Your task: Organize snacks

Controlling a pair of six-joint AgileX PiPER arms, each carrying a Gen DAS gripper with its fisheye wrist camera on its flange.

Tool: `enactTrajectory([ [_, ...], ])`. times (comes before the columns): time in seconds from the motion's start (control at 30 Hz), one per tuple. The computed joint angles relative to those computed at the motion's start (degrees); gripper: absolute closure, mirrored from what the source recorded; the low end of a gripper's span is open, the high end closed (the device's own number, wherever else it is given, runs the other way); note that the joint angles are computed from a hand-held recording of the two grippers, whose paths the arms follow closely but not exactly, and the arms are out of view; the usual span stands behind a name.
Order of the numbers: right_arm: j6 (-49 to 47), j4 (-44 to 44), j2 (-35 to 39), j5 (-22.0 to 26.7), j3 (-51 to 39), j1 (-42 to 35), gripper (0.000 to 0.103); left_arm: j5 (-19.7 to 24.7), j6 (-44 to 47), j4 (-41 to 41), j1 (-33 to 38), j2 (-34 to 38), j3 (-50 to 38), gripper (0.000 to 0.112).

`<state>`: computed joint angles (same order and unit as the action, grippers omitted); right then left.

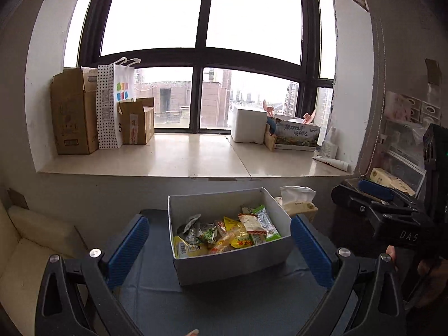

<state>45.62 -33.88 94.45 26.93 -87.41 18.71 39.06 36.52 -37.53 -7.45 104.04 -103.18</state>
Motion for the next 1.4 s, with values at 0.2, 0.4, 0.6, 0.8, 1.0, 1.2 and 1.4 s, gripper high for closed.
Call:
enactTrajectory([
  [0.2, 9.49, -4.19, -11.24, -3.54, 18.63, 4.95, 0.000, -5.61, 1.34, 3.76, -1.18, -13.15, 19.66, 0.009],
  [0.4, 21.40, -10.79, -15.03, 2.21, 28.37, 11.73, 0.000, -1.13, 0.69, 0.58, 1.21, -18.08, 28.62, 0.009],
  [0.6, 29.19, -15.91, -17.90, 5.08, 31.80, 15.96, 0.000, 3.38, 3.62, -3.32, 4.48, -17.83, 30.19, 0.009],
  [0.8, 28.41, -14.22, -17.31, 5.65, 30.68, 15.27, 0.000, 4.08, 3.47, -3.00, 4.93, -16.69, 28.50, 0.009],
  [1.0, 28.35, -13.41, -17.44, 5.77, 30.77, 14.98, 0.000, 3.51, 3.06, -1.49, 3.98, -16.39, 28.36, 0.009],
  [1.2, 27.84, -12.99, -17.41, 7.01, 30.19, 15.55, 0.000, 3.57, 4.06, -2.21, 3.88, -16.48, 28.36, 0.009],
  [1.4, 27.55, -13.03, -16.94, 7.97, 29.63, 16.21, 0.000, 3.45, 4.16, -2.31, 3.81, -16.39, 28.63, 0.009],
])
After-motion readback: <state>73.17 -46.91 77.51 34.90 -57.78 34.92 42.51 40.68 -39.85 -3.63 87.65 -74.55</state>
